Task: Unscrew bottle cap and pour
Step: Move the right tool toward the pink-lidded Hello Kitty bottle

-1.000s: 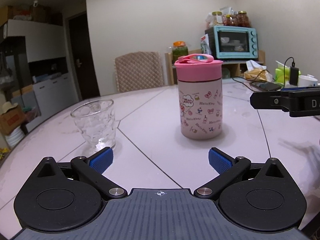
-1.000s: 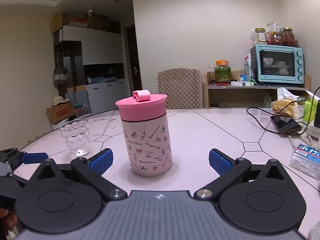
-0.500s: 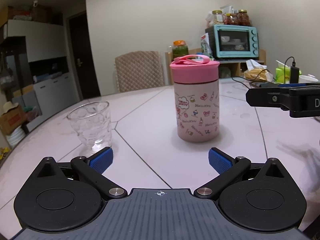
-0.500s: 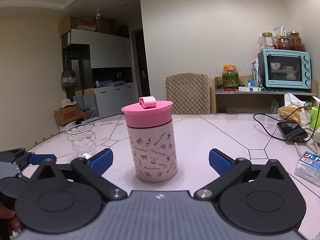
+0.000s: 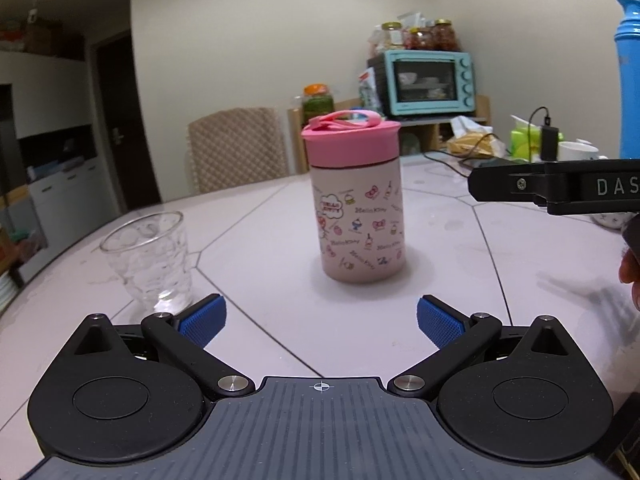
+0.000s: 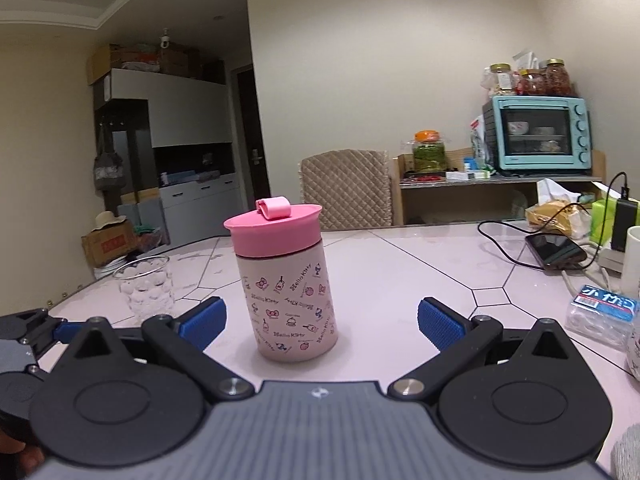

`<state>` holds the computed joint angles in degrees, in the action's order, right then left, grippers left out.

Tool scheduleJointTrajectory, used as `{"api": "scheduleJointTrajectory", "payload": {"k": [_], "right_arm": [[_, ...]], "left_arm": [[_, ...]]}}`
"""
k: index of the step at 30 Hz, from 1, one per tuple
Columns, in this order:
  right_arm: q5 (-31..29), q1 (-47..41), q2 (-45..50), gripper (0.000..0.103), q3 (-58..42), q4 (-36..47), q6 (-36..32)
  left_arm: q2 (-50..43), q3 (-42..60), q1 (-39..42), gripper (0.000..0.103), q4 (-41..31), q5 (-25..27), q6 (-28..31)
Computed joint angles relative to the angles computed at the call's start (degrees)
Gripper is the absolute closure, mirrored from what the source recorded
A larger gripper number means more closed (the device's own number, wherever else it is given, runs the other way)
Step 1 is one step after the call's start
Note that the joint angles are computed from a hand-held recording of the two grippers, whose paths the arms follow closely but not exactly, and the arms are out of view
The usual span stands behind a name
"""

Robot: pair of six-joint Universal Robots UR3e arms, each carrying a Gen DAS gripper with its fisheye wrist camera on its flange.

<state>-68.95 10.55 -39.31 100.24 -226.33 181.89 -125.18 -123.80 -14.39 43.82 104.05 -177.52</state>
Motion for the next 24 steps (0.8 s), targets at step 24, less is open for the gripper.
{"api": "scheduleJointTrajectory", "payload": {"k": [24], "right_arm": [[-12.68,8.75,2.84,0.000,-10.58,6.79,-0.34]], "left_arm": [[0.37,-1.61,12.27,0.000,2.52,-18.07,5.60]]}}
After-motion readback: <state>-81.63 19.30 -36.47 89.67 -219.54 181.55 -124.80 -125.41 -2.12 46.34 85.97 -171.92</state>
